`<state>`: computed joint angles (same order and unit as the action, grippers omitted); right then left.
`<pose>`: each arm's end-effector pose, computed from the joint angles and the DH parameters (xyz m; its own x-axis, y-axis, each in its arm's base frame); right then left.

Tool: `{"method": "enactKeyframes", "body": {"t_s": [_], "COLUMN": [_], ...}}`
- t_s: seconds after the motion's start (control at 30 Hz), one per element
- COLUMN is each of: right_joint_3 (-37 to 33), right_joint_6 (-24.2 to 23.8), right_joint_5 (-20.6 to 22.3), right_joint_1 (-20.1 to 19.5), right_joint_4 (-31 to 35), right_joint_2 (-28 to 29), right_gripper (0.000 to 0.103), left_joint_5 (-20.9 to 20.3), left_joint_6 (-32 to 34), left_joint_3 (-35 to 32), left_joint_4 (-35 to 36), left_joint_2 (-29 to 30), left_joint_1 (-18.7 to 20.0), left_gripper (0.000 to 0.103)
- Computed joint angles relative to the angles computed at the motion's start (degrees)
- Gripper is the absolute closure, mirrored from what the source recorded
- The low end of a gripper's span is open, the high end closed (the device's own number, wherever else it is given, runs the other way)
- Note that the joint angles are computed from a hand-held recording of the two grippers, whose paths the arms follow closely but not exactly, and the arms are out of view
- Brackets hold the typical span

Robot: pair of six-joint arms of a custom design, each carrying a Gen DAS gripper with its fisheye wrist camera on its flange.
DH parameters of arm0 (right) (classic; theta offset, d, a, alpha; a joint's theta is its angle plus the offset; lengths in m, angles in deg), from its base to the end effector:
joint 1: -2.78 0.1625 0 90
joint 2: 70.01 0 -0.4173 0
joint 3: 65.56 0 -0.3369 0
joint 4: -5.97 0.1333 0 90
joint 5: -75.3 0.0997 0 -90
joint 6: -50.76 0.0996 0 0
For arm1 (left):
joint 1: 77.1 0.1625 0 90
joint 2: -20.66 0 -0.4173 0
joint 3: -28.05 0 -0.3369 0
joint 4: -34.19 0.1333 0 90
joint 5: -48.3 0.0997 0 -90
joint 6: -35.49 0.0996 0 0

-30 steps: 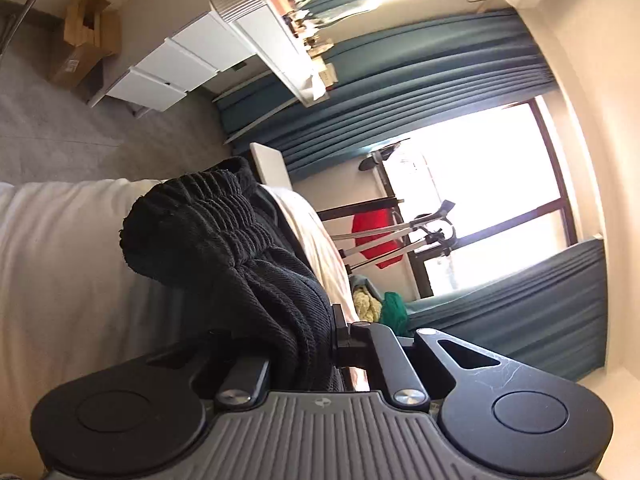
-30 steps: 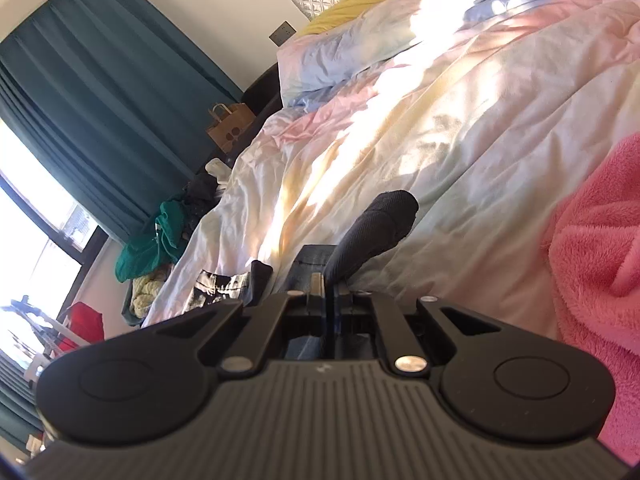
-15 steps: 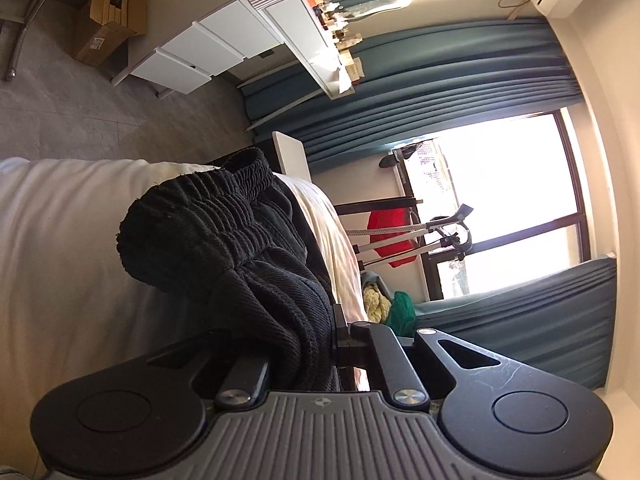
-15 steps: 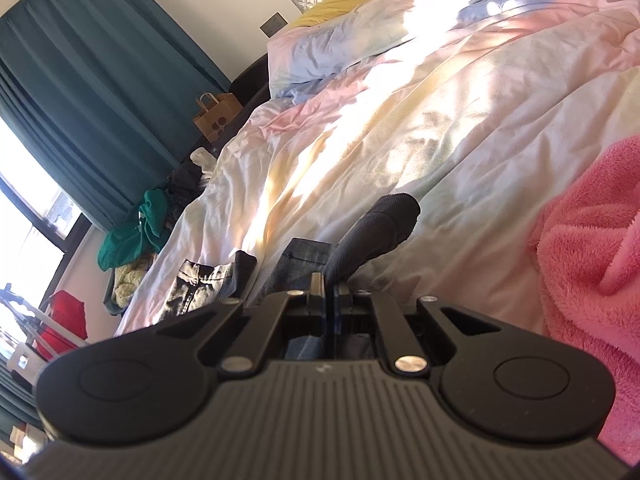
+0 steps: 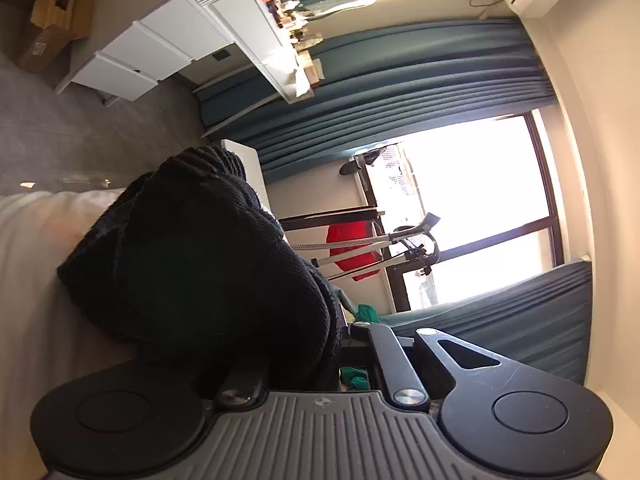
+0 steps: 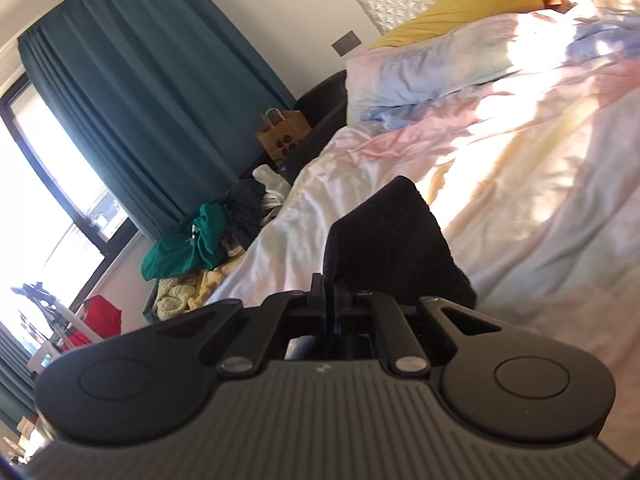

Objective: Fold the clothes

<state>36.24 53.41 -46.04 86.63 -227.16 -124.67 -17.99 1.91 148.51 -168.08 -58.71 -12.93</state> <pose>0.0227 -0.5503 0.3640 -0.7934 0.6004 -0.1002 0.0255 -0.1317 -0.9910 -0.0398 -0.4800 0.4162 -0.9025 -0.1137 0.4155 -0.4304 0.2731 -0.8603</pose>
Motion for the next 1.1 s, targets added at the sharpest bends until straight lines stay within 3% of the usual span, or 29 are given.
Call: {"method": "enactKeyframes", "body": {"t_s": [0.07,0.13,0.23,0.37,0.47,0.53,0.63,0.77,0.83,0.9,0.97,1.0,1.1], "right_joint_3": [-8.5,-19.1,-35.6,-57.6,-70.2,-74.5,-67.9,-50.5,-40.7,-31.5,-23.3,-19.5,-9.7], "right_joint_6": [-2.7,-8.8,-14.4,-18.8,-19.6,-18.6,-13.9,-8.2,-6.2,-4.5,-2.7,-1.2,5.5], "right_joint_5": [0.4,0.1,-0.9,-2.7,-5.0,-6.0,-4.4,2.3,5.6,8.8,11.9,12.8,13.2], "right_joint_1": [0.4,0.9,1.0,0.2,-0.5,-0.9,-1.7,-2.9,-3.1,-3.2,-3.4,-3.4,-3.6], "right_joint_4": [4.9,9.6,19.1,31.6,39.7,43.6,44.7,39.5,34.0,27.8,22.1,20.1,17.6], "right_joint_2": [3.2,8.1,16.0,27.8,34.9,37.3,33.8,24.4,19.7,15.5,11.8,10.2,5.8], "right_gripper": [0.097,0.097,0.097,0.097,0.096,0.096,0.092,0.087,0.069,0.064,0.061,0.055,0.052], "left_joint_5": [-1.3,-2.0,-1.2,2.9,4.9,4.8,5.0,5.2,5.0,5.4,6.5,7.8,11.4], "left_joint_6": [1.8,3.6,5.4,9.2,10.7,12.4,15.1,18.8,19.3,16.8,14.4,13.5,8.1], "left_joint_3": [-7.1,-14.1,-25.2,-38.3,-45.5,-48.0,-48.7,-44.4,-40.0,-33.8,-27.2,-24.1,-15.8], "left_joint_4": [3.6,6.8,11.6,17.7,22.5,24.3,24.9,21.5,17.7,12.2,5.9,3.0,0.3], "left_joint_2": [4.2,8.6,16.4,26.4,31.8,33.7,34.6,32.5,30.2,27.2,24.2,22.9,19.2], "left_joint_1": [1.6,3.0,4.7,6.7,8.7,9.9,10.5,9.5,8.4,6.7,4.7,3.6,0.9], "left_gripper": [0.096,0.096,0.096,0.096,0.095,0.094,0.089,0.062,0.048,0.041,0.030,0.021,0.016]}}
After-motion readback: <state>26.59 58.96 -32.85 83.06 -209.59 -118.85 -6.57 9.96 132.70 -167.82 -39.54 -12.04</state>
